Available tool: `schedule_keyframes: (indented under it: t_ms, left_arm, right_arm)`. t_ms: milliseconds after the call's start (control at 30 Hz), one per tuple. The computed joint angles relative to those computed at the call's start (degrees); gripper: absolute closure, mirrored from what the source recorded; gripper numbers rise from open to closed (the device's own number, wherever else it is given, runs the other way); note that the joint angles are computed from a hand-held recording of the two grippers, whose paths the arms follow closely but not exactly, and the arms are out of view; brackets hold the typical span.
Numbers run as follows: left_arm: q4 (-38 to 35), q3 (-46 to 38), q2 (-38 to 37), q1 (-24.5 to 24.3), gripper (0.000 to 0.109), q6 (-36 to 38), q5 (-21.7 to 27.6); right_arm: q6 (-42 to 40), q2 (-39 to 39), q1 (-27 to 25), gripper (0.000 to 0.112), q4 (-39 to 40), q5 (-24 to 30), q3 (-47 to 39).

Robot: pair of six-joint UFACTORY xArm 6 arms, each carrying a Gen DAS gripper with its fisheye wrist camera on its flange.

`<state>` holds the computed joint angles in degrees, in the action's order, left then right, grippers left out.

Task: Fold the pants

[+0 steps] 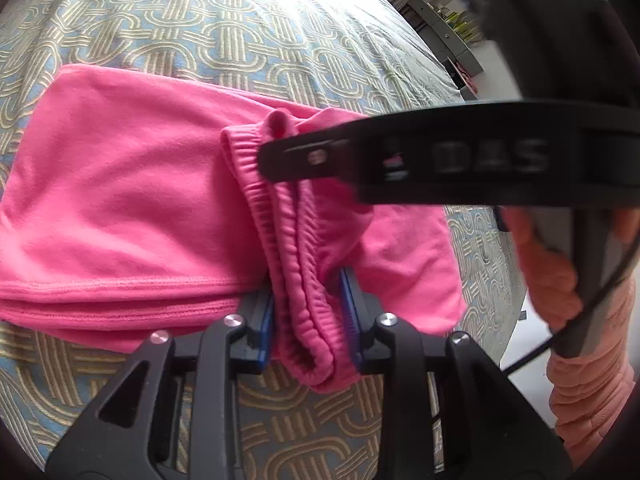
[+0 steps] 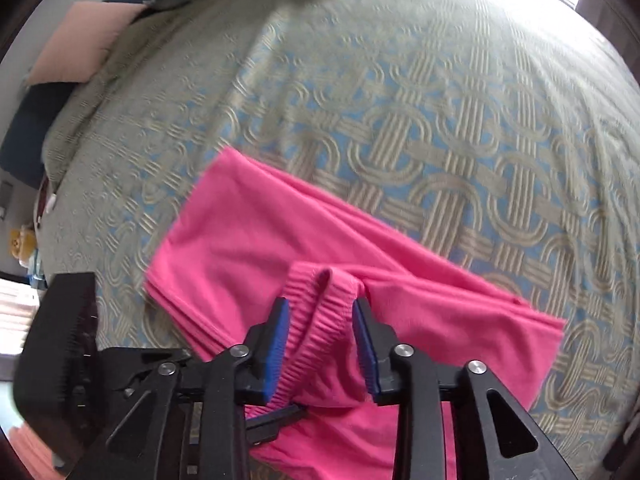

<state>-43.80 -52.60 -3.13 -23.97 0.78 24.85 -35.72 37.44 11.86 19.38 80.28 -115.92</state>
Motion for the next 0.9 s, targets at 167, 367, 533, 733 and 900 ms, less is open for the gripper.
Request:
schedule_keyframes:
  t_ms: [167, 367, 533, 733, 900]
  left_arm:
    - [1.9, -1.2, 1.3, -0.9, 0.070, -0.9, -0.3]
    - [-6.0, -2.3, 2.2, 0.3, 0.066, 3.3, 1.4]
    - [2.5, -1.5, 1.8, -0.1, 0.089, -1.1, 0.1]
    - [-1.3, 0.2, -0.1, 0.5, 0.093, 2.2, 0.0]
    - [-5.2, 0.8, -0.7, 3.7, 0.078, 3.0, 3.5]
  right_arm:
    - [2.7, 1.6, 0.3, 0.110, 2.2, -1.3, 0.3]
    - [-5.0, -4.9, -1.5, 0.110, 10.7, -3.9, 5.6]
    - [-5.2, -5.5, -4.8, 0.081, 11.7, -5.9, 6.5]
    - [-6.4, -10.9, -8.9, 0.072, 13.4, -16.3, 15.0]
    - [-10.2, -17.5, -13.0, 0.070, 12.6, -25.8, 26.8]
